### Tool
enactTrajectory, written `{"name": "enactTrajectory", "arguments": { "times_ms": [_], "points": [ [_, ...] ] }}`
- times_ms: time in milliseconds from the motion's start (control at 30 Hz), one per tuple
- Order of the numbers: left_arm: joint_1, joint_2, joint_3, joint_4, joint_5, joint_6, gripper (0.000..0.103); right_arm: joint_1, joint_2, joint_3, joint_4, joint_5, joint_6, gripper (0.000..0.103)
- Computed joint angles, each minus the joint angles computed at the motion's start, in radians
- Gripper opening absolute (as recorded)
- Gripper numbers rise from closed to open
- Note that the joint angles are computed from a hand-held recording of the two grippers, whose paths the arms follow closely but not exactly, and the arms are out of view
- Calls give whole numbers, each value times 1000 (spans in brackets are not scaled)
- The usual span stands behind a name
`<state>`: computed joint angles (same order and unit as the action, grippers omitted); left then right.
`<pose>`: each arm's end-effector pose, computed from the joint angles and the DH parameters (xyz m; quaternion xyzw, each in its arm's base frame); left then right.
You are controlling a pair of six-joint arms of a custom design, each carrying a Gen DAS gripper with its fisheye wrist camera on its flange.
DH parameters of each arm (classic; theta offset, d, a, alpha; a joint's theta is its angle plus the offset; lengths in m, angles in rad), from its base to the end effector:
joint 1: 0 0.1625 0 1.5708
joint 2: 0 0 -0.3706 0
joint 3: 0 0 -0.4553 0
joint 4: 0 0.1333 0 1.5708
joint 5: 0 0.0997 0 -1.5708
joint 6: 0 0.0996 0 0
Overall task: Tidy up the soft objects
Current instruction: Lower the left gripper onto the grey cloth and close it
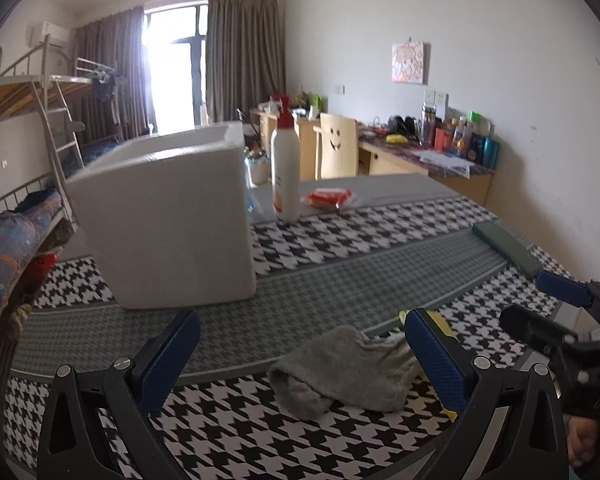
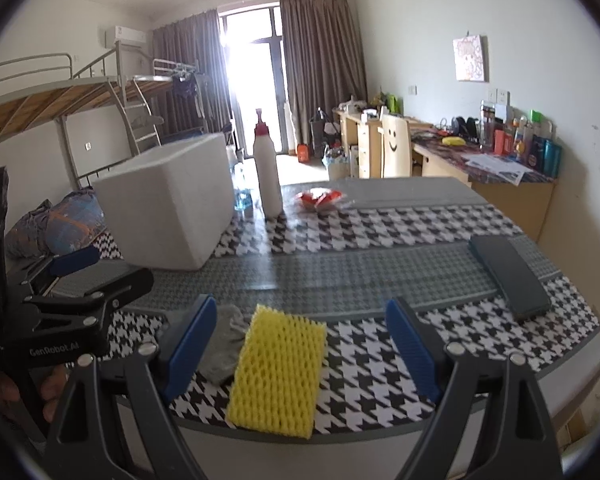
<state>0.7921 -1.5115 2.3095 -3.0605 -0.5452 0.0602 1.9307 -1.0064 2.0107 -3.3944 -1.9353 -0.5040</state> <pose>-0.1602 -0.4734 0.2303 0.1820 0.8165 -0.4388 0.3282 0.2953 -0.5071 0.1008 0.3121 -0.8494 0.3787 0.1940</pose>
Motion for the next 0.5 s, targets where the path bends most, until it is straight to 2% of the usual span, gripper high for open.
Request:
{"name": "enactTrajectory", "arguments": {
  "times_ms": [500],
  "points": [
    [81,59,-54,158,-48,-87,102,-33,11,1,100,-24,37,89]
  ]
}}
